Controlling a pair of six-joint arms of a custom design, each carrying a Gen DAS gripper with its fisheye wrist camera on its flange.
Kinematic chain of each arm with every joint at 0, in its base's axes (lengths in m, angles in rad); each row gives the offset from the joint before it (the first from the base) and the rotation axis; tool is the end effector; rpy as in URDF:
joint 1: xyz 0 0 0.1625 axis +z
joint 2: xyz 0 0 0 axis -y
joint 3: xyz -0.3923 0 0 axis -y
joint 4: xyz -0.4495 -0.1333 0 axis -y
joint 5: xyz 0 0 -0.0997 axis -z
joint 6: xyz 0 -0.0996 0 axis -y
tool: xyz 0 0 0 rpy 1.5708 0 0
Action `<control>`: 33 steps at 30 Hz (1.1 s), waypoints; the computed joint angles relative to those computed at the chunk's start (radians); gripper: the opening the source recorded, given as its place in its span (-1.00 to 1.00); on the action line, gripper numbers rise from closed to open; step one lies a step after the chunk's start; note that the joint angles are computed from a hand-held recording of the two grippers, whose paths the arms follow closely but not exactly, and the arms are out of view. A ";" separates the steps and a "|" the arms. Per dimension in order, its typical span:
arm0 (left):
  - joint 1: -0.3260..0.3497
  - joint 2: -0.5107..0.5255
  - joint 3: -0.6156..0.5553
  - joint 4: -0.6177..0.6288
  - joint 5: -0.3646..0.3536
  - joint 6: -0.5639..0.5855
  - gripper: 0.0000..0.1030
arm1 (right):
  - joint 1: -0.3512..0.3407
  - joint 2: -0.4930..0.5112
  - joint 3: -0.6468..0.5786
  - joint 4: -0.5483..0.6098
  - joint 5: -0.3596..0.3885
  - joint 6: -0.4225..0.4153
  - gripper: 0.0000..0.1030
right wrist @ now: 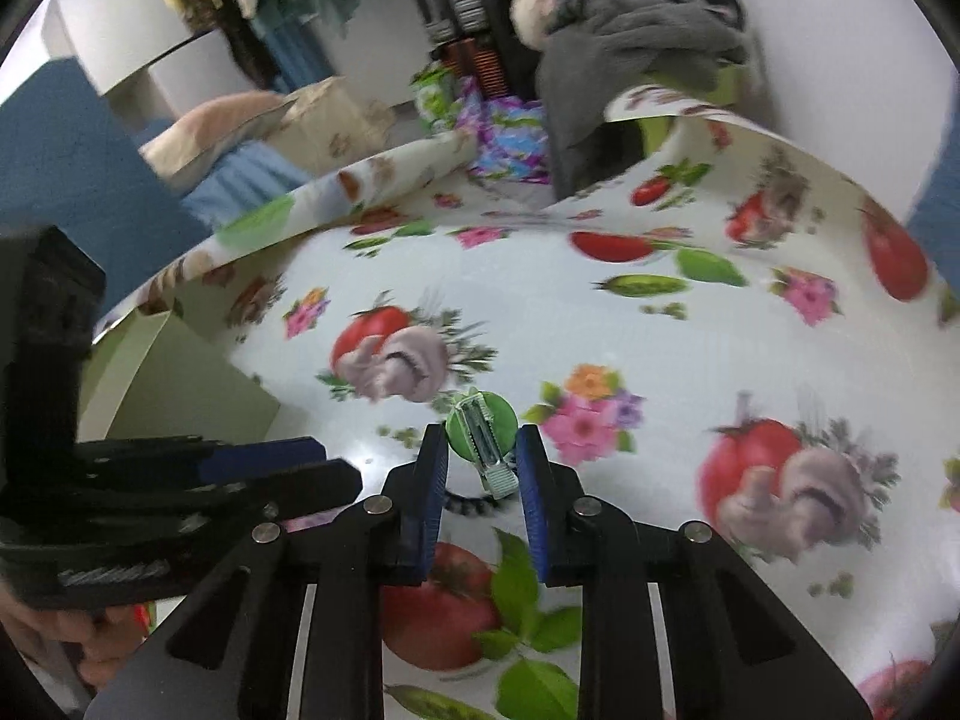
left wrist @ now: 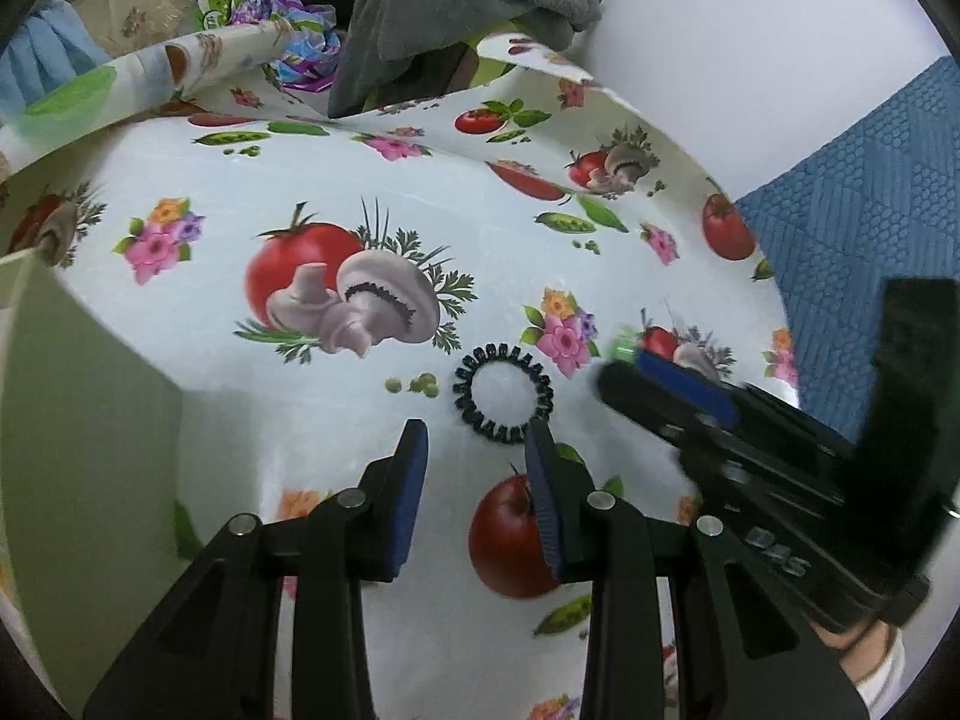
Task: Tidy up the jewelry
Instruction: 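Grasp the black coil hair tie with the left tool while the right tool grasps the green keychain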
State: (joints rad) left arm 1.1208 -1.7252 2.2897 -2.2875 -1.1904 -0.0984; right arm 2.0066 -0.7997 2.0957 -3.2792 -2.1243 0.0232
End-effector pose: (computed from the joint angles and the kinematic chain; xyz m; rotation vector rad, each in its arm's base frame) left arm -0.0346 -0.4631 0.2334 0.4485 2.7595 -0.3509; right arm 0.2932 -0.4378 -0.0265 0.3829 -2.5866 0.7003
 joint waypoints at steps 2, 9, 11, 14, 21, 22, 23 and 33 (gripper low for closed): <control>0.002 0.024 0.000 -0.021 0.018 0.007 -0.35 | 0.002 -0.016 0.015 0.014 -0.039 0.038 -0.59; 0.002 0.082 0.002 -0.068 0.070 0.036 -0.47 | 0.012 -0.050 0.052 0.082 -0.159 0.138 -0.59; -0.001 0.088 0.007 -0.083 0.082 0.046 -0.49 | 0.020 -0.047 0.050 0.110 -0.202 0.154 -0.59; -0.009 0.099 0.013 -0.095 0.097 0.068 -0.52 | 0.027 -0.045 0.048 0.150 -0.240 0.193 -0.59; -0.035 0.127 0.032 -0.161 0.165 0.088 -0.67 | 0.043 -0.043 0.051 0.207 -0.296 0.251 -0.59; -0.038 0.130 0.034 -0.166 0.170 0.093 -0.67 | 0.043 -0.044 0.050 0.219 -0.304 0.261 -0.59; -0.043 0.132 0.037 -0.171 0.175 0.101 -0.68 | 0.044 -0.046 0.050 0.225 -0.308 0.268 -0.59; -0.063 0.108 0.038 -0.121 0.147 0.075 -0.85 | 0.056 -0.091 0.065 0.262 -0.307 0.339 -0.59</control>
State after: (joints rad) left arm 1.0576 -1.6173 2.3276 -2.4090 -1.0438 -0.0238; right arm 2.0623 -0.8911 2.1608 -3.0174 -2.4311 0.3619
